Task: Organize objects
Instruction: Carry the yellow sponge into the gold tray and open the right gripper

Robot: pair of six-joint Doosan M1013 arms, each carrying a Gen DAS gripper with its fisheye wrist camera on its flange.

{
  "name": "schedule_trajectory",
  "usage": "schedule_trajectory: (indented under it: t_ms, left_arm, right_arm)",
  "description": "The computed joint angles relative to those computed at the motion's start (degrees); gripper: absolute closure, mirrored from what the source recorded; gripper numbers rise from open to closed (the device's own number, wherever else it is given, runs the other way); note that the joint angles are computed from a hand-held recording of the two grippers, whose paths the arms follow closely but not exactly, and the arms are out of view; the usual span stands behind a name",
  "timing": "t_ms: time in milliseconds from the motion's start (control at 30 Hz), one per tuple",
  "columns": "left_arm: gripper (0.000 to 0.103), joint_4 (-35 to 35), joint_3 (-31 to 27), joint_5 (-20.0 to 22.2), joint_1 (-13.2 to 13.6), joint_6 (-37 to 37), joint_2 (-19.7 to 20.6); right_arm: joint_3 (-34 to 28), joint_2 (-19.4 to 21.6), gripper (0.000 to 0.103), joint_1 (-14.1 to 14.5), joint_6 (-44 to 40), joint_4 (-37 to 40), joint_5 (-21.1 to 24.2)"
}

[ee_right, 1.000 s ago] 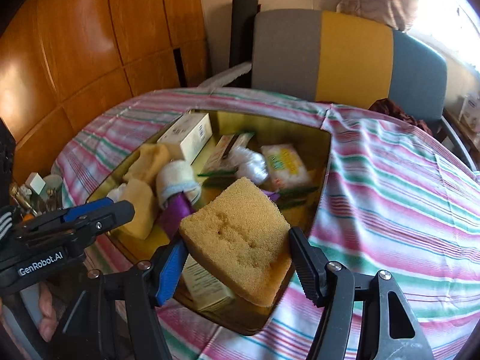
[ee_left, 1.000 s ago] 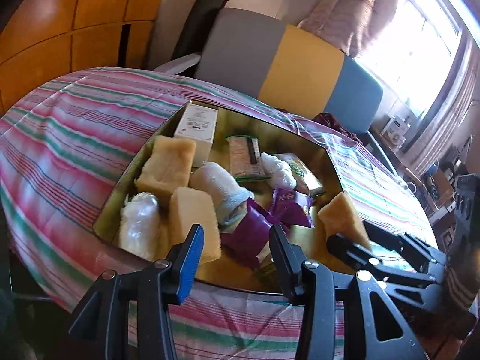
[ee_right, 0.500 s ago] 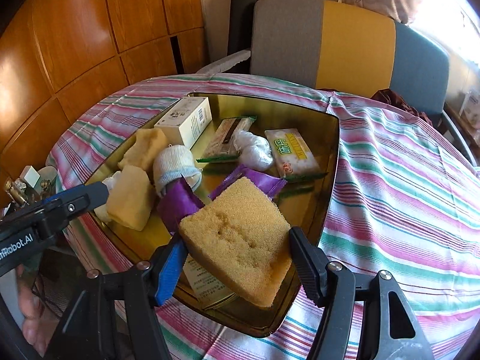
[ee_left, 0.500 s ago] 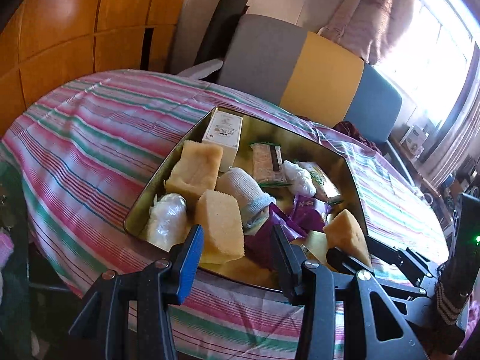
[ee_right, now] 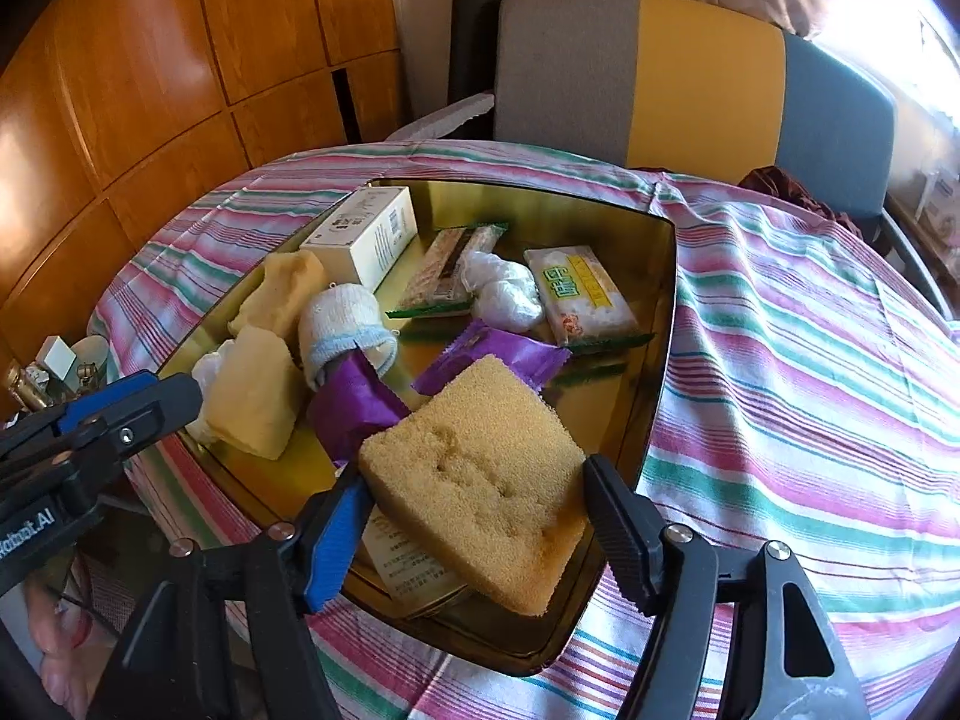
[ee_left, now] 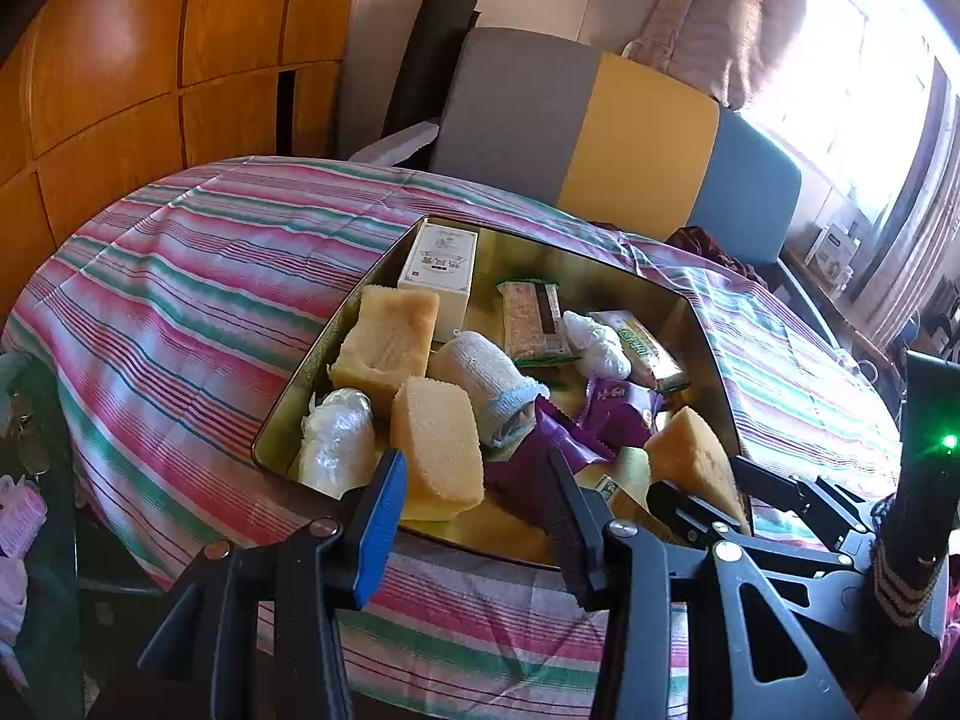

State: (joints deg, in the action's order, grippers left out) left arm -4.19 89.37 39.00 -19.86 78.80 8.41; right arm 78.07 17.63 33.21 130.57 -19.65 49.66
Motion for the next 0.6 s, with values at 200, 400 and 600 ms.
schedule_trajectory:
  t_ms: [200, 400, 600]
  left_arm:
    - [0.058, -0.1, -0.3, 0.5, -0.1, 0.3, 0.1]
    - [0.058, 0.5, -0.2, -0.5, 0.3, -0.9, -0.4]
    - [0.058, 4.5, -0.1, -1.5, -0.5, -3.3, -0.8]
  right_arm:
    - [0.5, -0.4, 0.030, 0.0, 0.5, 0.2, -0.5]
    - [2.3, -2.0, 0.026, 0.5, 8.2, -6.4, -2.0]
    - [2.9, -3.2, 0.025, 0.7, 11.7, -9.9, -3.0]
